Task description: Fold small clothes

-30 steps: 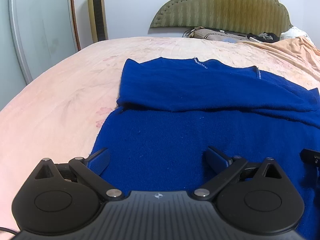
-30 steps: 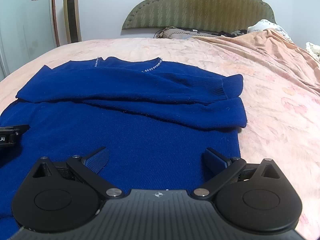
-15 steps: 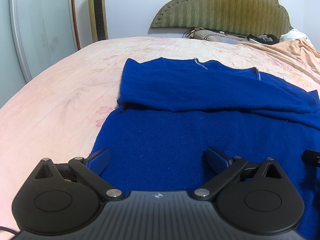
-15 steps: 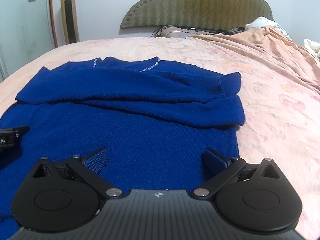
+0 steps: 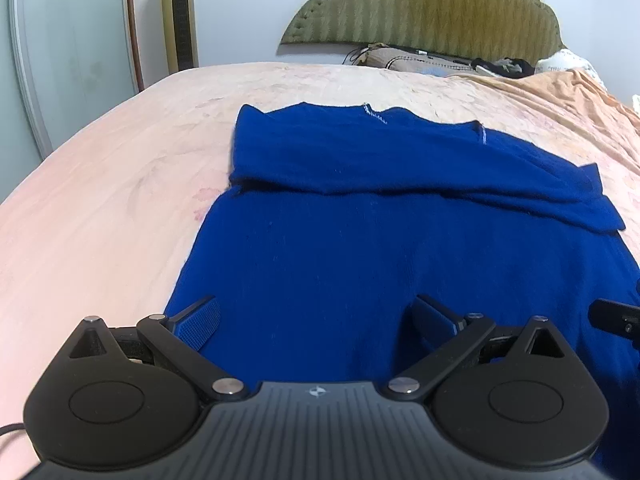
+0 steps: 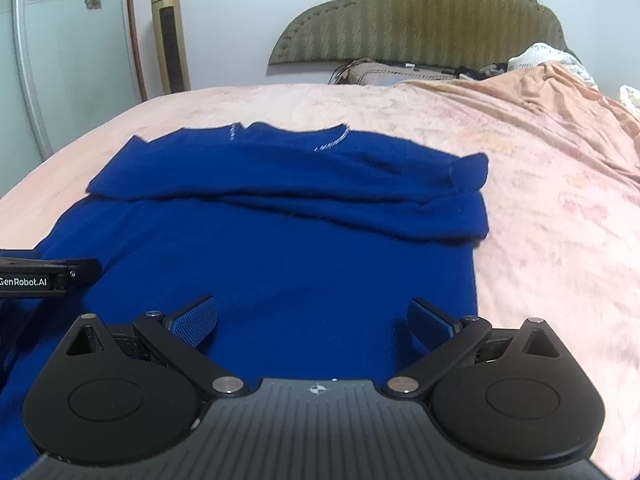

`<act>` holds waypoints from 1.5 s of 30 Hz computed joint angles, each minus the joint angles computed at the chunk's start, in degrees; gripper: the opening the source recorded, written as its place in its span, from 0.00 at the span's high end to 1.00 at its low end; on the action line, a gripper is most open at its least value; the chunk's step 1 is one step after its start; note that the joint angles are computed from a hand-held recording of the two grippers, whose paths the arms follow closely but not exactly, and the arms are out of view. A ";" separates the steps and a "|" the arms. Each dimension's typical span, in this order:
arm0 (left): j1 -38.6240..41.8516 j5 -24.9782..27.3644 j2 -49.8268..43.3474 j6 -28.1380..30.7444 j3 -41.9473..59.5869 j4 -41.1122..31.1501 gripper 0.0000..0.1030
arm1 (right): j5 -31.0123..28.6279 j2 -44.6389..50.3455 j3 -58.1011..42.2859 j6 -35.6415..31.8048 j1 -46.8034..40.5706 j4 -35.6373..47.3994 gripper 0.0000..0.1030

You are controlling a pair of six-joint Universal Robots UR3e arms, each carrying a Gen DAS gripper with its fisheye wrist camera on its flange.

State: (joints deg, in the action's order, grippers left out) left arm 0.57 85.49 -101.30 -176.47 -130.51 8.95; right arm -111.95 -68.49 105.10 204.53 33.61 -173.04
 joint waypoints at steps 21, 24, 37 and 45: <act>0.03 0.12 12.00 5.21 -9.04 -1.68 0.00 | 0.44 -7.89 9.14 -0.31 3.74 -2.78 0.02; 4.09 -3.68 16.87 7.16 -12.12 -3.17 0.00 | 6.08 -10.99 13.33 0.64 1.25 -4.91 0.04; 32.67 -24.51 40.29 28.35 -15.41 -36.36 0.00 | 10.84 -29.27 33.35 6.93 -7.07 -7.38 0.09; 36.03 -30.10 40.19 37.15 -12.39 -52.43 0.01 | 23.35 -39.81 42.95 5.71 -14.75 -6.39 0.31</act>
